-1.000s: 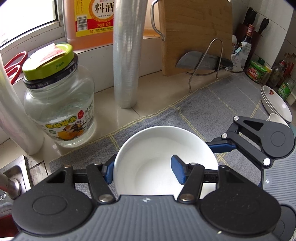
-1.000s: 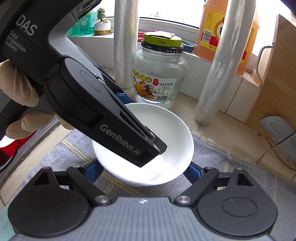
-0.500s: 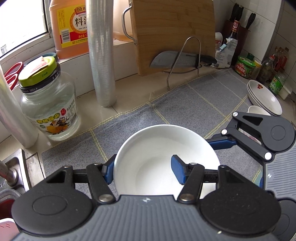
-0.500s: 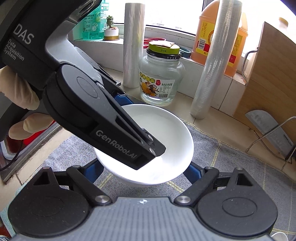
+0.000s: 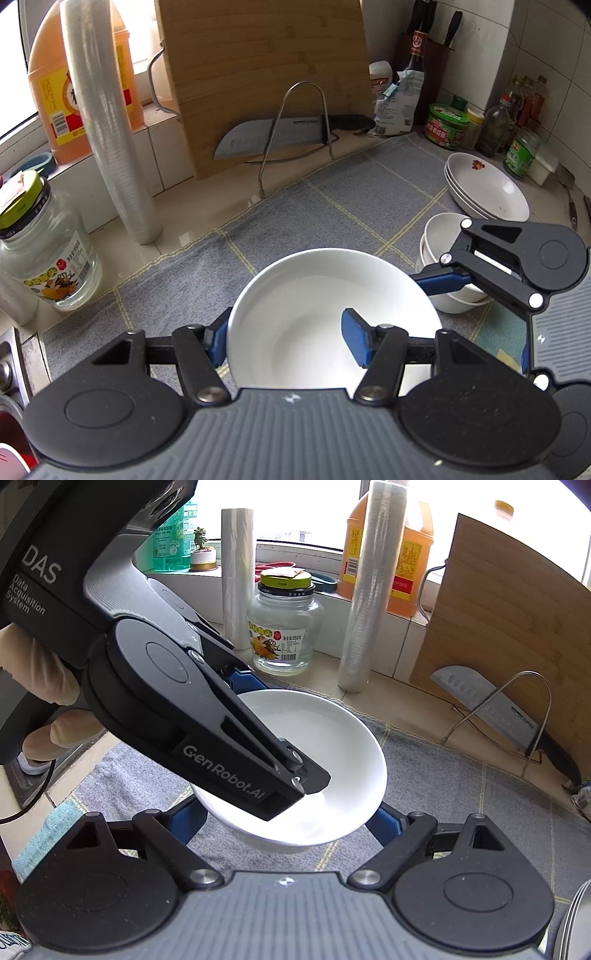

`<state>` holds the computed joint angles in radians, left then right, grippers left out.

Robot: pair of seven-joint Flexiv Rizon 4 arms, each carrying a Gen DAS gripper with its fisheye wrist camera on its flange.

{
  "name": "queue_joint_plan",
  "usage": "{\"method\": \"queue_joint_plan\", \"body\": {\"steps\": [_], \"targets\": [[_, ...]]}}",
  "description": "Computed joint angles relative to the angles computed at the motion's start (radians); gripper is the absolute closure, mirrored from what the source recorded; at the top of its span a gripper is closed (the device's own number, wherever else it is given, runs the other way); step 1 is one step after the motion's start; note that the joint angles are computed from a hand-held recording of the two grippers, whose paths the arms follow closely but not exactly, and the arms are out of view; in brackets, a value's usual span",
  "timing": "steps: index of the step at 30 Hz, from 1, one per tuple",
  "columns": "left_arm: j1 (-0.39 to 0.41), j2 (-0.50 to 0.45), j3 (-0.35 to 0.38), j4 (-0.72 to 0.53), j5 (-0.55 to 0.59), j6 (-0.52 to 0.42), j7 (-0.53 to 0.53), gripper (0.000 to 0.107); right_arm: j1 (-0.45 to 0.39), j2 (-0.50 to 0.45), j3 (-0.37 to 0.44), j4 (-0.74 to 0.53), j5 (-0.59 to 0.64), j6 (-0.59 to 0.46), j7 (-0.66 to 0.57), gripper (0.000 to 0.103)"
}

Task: Organize plates and bowls
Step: 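Lift the white bowl with the right gripper, then carry the held white bowl with the right gripper over the nested bowls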

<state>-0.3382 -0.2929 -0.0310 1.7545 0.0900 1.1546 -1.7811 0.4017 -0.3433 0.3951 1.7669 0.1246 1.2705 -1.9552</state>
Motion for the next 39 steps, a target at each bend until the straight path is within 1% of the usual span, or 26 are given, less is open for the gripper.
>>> {"method": "queue_joint_plan", "body": {"steps": [9, 18, 29, 35, 39], "targets": [[-0.045, -0.073, -0.023, -0.127, 0.006, -0.031, 0.026, 0.047, -0.041, 0.076, -0.029, 0.073, 0.024, 0.023, -0.003, 0.009], [-0.075, -0.162, -0.044, -0.263, -0.03, -0.059, 0.114, 0.047, -0.068, 0.128, -0.074, 0.131, 0.014, 0.054, 0.027, 0.009], [-0.1, -0.285, -0.073, -0.437, -0.105, -0.108, 0.242, 0.047, -0.084, 0.147, -0.142, 0.185, -0.088, 0.102, 0.153, 0.009], [-0.116, -0.367, -0.081, -0.548, -0.145, -0.161, 0.295, 0.047, -0.105, 0.145, -0.16, 0.201, -0.129, 0.105, 0.209, 0.009], [-0.129, -0.405, -0.077, -0.605, -0.157, -0.189, 0.316, 0.047, -0.121, 0.134, -0.165, 0.2, -0.143, 0.101, 0.239, 0.009]]}}
